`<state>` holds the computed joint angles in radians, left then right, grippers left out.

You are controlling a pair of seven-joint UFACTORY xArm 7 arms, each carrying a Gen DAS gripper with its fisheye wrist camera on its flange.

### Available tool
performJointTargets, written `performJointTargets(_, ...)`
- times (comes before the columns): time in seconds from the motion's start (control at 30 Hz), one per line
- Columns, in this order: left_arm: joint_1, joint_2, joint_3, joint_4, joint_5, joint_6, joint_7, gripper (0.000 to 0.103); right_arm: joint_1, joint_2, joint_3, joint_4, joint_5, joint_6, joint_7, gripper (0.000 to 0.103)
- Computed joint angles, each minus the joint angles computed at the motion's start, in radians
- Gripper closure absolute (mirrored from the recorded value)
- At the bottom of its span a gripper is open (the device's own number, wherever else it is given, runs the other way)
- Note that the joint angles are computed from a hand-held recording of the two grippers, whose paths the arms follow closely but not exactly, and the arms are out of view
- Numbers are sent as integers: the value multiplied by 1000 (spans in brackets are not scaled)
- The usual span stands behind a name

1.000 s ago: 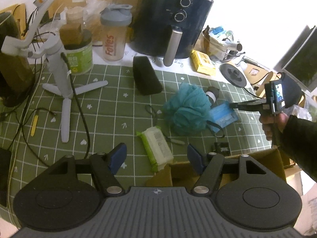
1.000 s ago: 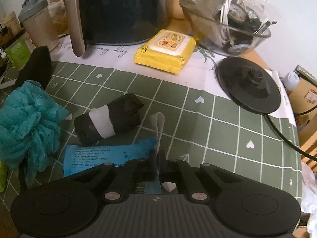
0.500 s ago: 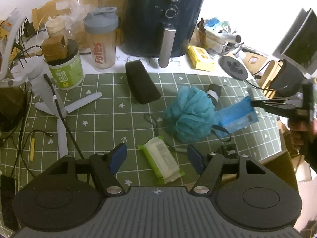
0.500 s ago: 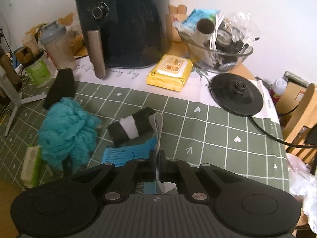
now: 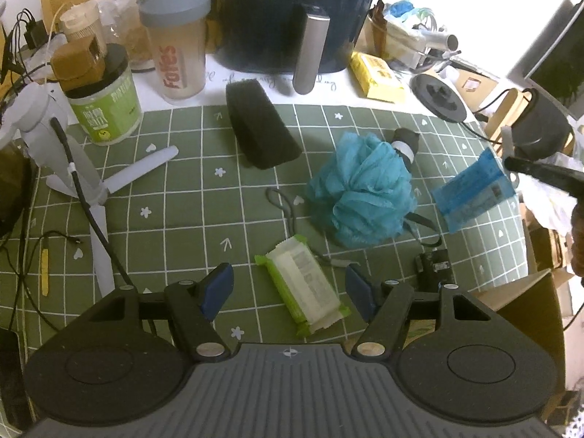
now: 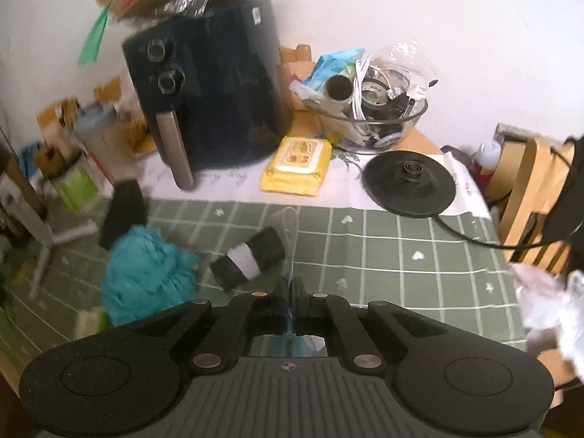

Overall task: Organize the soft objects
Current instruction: 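Grasp the green-and-white wrapped bar with the left gripper while the right holds the strip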

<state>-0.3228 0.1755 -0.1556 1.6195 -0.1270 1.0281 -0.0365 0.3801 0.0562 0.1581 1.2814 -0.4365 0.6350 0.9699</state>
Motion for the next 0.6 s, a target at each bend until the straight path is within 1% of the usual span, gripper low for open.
performJointTargets(0.17, 1, 17, -1, 10, -4, 9, 16, 36, 2, -10, 3, 16, -9, 20, 10, 98)
performJointTargets(0.33, 6, 71, 2, 62, -18, 50, 12, 36, 9, -13, 15, 34, 33, 61, -26, 99)
performJointTargets(0.6, 28, 230, 2, 221, -87, 202, -23, 36, 43, -28, 43, 33, 95, 138, -67, 99)
